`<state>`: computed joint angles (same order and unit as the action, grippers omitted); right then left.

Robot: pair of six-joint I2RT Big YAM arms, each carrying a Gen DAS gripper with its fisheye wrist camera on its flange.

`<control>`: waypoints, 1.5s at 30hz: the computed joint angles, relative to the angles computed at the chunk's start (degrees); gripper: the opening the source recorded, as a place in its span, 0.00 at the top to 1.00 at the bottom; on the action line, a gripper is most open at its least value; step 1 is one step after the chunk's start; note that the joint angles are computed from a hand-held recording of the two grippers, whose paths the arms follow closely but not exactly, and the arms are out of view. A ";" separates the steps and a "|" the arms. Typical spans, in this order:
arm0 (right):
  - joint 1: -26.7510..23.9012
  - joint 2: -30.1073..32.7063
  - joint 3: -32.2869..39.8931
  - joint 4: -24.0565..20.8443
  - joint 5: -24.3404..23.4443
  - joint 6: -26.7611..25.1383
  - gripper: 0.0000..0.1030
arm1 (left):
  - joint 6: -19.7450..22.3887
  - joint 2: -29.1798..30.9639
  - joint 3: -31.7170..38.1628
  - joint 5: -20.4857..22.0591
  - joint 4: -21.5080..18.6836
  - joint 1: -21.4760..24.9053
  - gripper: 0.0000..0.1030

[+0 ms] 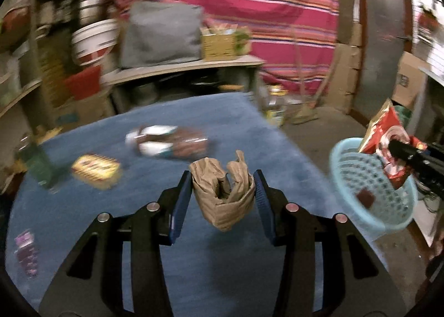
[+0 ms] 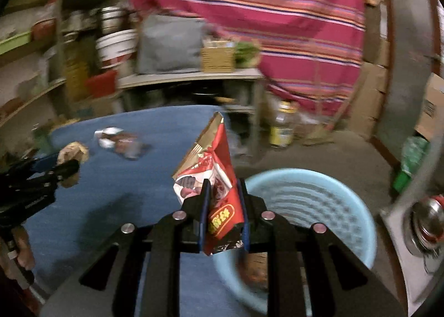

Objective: Collect trash

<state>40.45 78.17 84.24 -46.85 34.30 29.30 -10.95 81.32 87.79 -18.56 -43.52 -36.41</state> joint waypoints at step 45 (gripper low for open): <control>-10.61 -0.09 -10.23 -1.71 -3.45 8.19 0.26 | -4.57 -3.04 -2.71 -4.67 1.31 -5.38 0.05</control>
